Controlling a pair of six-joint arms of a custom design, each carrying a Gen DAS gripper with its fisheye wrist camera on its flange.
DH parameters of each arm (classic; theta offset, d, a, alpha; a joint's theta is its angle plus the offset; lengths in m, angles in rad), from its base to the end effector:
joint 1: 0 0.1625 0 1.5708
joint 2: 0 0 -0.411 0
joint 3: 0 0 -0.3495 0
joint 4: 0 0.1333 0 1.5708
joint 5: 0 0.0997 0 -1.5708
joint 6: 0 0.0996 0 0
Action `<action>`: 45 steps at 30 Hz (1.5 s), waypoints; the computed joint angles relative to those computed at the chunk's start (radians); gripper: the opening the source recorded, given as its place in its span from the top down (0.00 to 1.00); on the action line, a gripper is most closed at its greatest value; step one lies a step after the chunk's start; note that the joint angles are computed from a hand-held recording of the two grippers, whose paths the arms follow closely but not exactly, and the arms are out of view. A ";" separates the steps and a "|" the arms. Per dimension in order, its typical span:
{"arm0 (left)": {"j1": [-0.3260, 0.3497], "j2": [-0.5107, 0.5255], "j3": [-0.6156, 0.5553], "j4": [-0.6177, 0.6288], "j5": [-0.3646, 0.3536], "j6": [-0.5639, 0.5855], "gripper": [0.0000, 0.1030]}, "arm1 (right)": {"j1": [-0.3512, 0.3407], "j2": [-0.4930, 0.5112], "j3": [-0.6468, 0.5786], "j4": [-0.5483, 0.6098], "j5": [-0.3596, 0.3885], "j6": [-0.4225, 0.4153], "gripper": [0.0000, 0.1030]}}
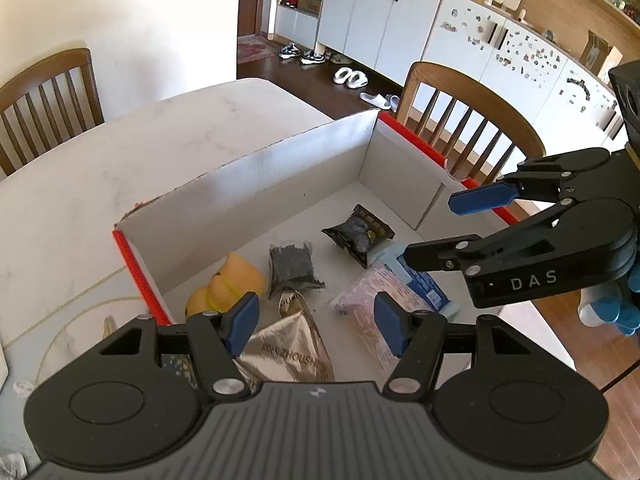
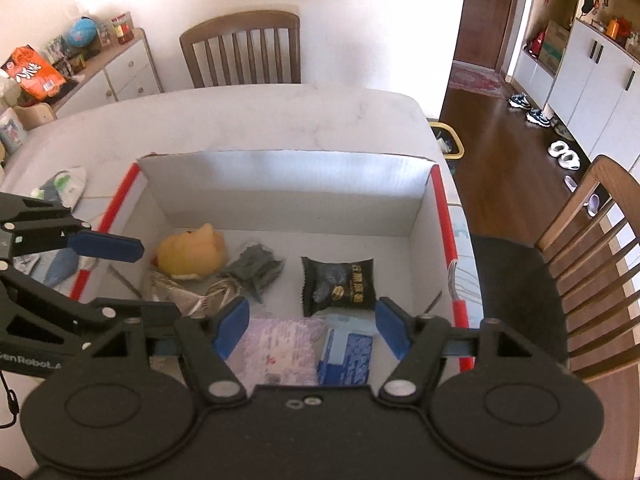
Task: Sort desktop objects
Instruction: 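Withdraw both tools from the shoebox back toward the table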
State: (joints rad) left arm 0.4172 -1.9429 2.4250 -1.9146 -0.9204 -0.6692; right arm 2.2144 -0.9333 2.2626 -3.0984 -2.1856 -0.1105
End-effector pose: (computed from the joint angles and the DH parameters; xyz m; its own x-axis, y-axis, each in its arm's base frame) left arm -0.1483 -0.2775 0.2911 -0.7548 0.3482 -0.5559 0.5575 0.7871 -0.2639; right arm 0.3259 -0.3080 0.0933 -0.6524 -0.4833 0.5838 -0.6643 0.7354 -0.1334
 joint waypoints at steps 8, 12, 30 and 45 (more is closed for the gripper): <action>-0.115 -0.101 0.002 0.142 0.002 -0.139 0.39 | 0.045 -0.022 0.039 -0.043 -0.012 0.016 0.32; -0.187 -0.145 -0.004 0.240 0.019 -0.227 0.39 | 0.060 -0.037 0.062 -0.062 -0.004 0.033 0.32; -0.555 -0.341 -0.097 0.784 0.011 -0.701 0.40 | 0.141 -0.047 0.125 -0.140 -0.020 0.068 0.32; -0.861 -0.502 -0.173 1.181 -0.130 -1.030 0.40 | 0.225 -0.013 0.122 -0.099 -0.090 0.208 0.32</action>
State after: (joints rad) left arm -0.4442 -2.4453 2.2519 -0.7337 -1.0504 -1.6995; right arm 2.4391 -0.9468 2.3847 -3.1972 -2.2751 0.0979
